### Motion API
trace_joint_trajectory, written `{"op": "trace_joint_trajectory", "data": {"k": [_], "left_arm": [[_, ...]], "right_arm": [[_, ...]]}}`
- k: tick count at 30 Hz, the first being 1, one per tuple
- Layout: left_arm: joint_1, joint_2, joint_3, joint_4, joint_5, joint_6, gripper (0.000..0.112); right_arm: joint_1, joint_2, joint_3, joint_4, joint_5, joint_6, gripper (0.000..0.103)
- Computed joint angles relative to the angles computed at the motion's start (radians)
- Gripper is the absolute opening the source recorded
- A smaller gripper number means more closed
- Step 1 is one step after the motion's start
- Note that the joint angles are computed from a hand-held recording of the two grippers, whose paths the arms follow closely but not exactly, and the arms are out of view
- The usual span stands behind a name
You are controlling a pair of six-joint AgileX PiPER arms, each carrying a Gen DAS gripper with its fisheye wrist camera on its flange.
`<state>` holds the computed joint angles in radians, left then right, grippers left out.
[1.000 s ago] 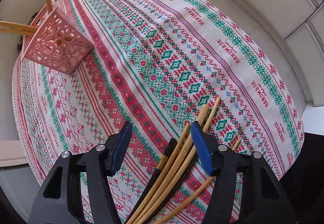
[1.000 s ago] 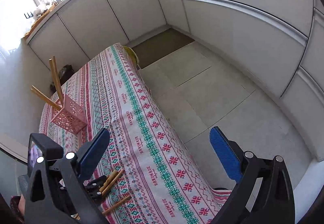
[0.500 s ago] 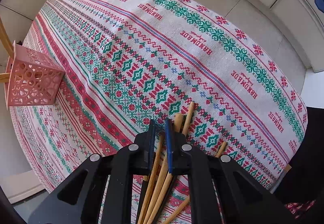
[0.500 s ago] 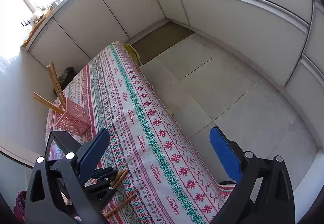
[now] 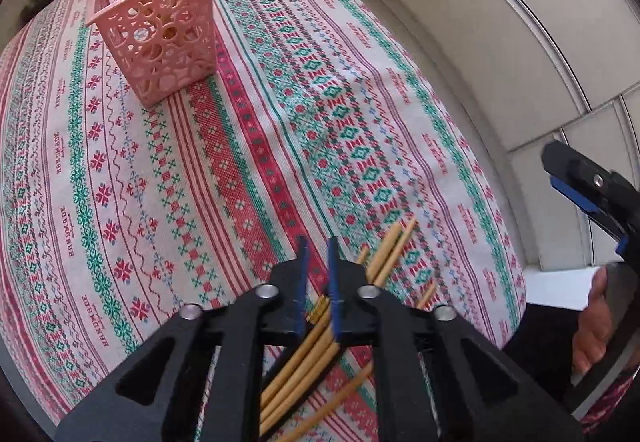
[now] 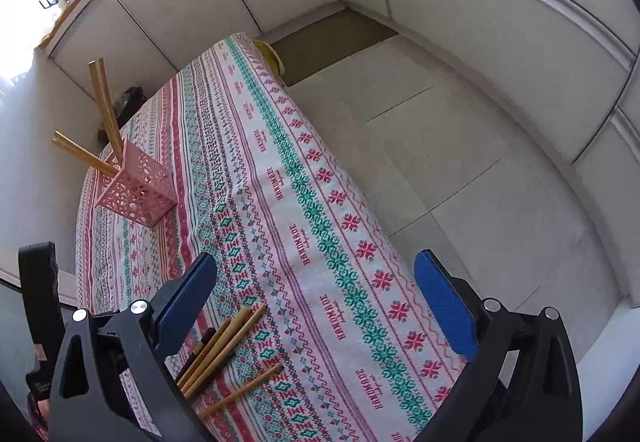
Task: Organize utensils
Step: 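Lower the left gripper onto the chopstick pile and grasp one chopstick, then grasp a chopstick with the right gripper while the left gripper holds its chopstick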
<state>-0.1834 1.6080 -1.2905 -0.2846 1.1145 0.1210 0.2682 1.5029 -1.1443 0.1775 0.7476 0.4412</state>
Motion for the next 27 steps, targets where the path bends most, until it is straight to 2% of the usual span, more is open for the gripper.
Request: {"op": "trace_joint_trajectory", "data": {"k": [1,2,7,11,13,15,18,22,24,27], "left_arm": [[-0.027,0.001,-0.009,0.005,0.018,0.009,0.035],[-0.063,-0.019,-0.004,0.026,0.034,-0.003,0.037],[-0.211,0.05,-0.044,0.125,0.01,-0.088,0.036],[-0.25,0.156,-0.132,0.175,0.041,-0.13,0.036],[-0.267,0.193,-0.159,0.184,0.061,-0.122,0.03],[-0.283,0.216,-0.18,0.181,0.063,-0.113,0.028],[-0.326,0.277,-0.242,0.198,0.087,-0.119,0.022],[-0.372,0.324,-0.288,0.233,0.102,-0.163,0.02],[-0.377,0.316,-0.267,0.221,0.069,-0.2,0.014],[-0.321,0.223,-0.128,0.178,-0.071,-0.227,0.01]], "right_arm": [[-0.003,0.001,0.002,0.02,-0.001,0.001,0.096],[-0.004,-0.001,0.007,0.024,-0.006,0.009,0.096],[-0.016,-0.026,0.033,-0.05,-0.017,0.068,0.096],[-0.096,-0.021,0.041,0.03,-0.01,-0.008,0.096],[-0.134,-0.017,0.04,0.091,-0.004,-0.061,0.096],[-0.152,-0.016,0.04,0.133,0.0,-0.105,0.096],[-0.152,-0.016,0.036,0.154,0.006,-0.136,0.096],[-0.145,-0.015,0.036,0.154,0.008,-0.134,0.096],[-0.142,-0.015,0.036,0.147,0.012,-0.122,0.096],[-0.124,-0.005,0.031,0.13,0.018,-0.103,0.096]]}}
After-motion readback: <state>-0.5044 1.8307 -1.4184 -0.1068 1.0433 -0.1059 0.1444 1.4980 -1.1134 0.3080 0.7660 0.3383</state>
